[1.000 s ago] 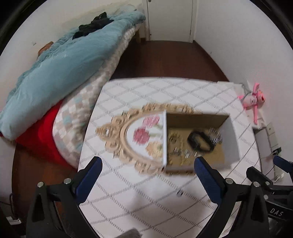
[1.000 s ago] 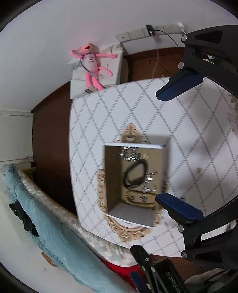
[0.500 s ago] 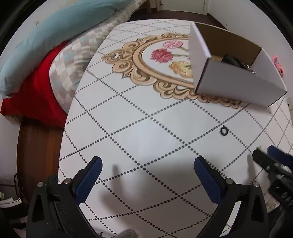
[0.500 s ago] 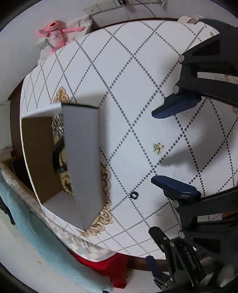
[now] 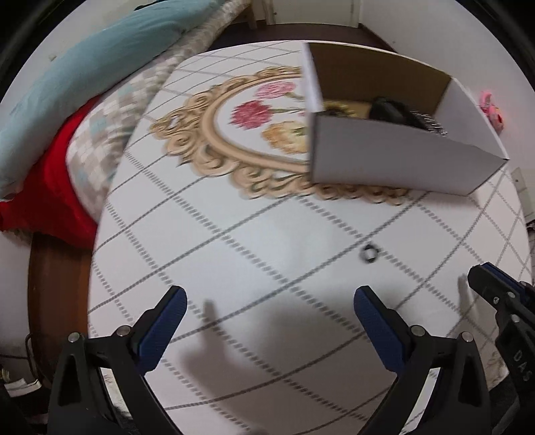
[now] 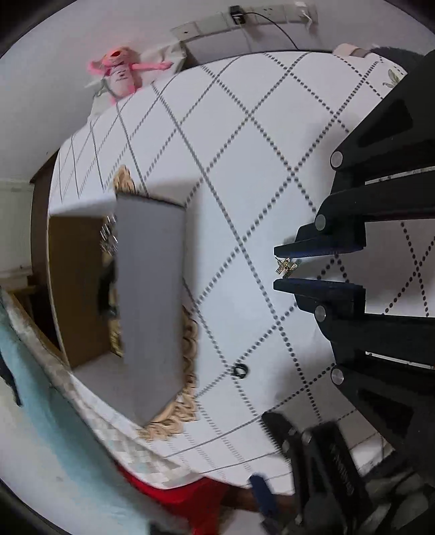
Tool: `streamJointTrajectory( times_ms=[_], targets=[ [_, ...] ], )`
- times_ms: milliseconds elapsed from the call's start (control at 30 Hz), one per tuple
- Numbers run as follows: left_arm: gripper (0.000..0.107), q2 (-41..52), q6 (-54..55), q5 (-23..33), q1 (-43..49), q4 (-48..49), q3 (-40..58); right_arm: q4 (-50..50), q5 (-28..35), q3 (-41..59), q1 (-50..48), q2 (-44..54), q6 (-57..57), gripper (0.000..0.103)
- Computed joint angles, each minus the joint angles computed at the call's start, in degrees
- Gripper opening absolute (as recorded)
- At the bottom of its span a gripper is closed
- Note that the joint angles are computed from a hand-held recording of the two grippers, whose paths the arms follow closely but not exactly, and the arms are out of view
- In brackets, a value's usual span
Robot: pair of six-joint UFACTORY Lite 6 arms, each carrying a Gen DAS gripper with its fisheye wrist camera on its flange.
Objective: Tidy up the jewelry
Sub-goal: 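Pinch the second gold earring with the right tool while the left tool pinches the second black ring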
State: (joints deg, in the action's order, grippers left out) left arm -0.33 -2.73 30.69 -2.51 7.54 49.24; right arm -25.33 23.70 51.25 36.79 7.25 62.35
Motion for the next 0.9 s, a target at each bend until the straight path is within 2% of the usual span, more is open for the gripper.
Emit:
streamJointTrajectory(
  times_ms=[233, 300, 333, 400, 567, 667, 900],
  targets=[
    [0.101, 3.0, -5.5, -2.5, -7.2, 2.8, 2.4, 2.8, 1.9, -0.4, -5.0, -2.7, -4.3, 0.013],
    [0.076, 3.8, -7.4, -3.1, -8.9, 4.4, 3.1, 3.5, 1.9, -1.6, -6.3, -3.8, -5.1, 0.013],
    [0.070, 4.5, -7.2, -2.9, -9.3, 4.1, 3.6, 3.5, 2.0, -2.1, -6.8, -4.2, -5.1, 0.013],
    [0.041, 5.4, -6.0, -2.6, -9.6, 2.6, 4.1, 3.8, 1.4, -3.4, -8.0, -5.1, -5.6, 0.013],
    [0.010, 5.1, -2.1, -2.7, -10.2, -1.2, 4.1, 2.0, 2.4, -4.0, -8.5, -5.8, -4.0, 0.013],
    [0.010, 5.1, -2.6, -3.0, -10.5, -0.2, 4.1, 1.5, 2.6, -3.5, -8.7, -5.3, -3.4, 0.013],
    [0.010, 3.3, 2.8, -1.5, -9.0, -5.8, 4.2, 3.3, 2.8, -2.6, -9.3, -6.5, -5.8, 0.013]
  ],
)
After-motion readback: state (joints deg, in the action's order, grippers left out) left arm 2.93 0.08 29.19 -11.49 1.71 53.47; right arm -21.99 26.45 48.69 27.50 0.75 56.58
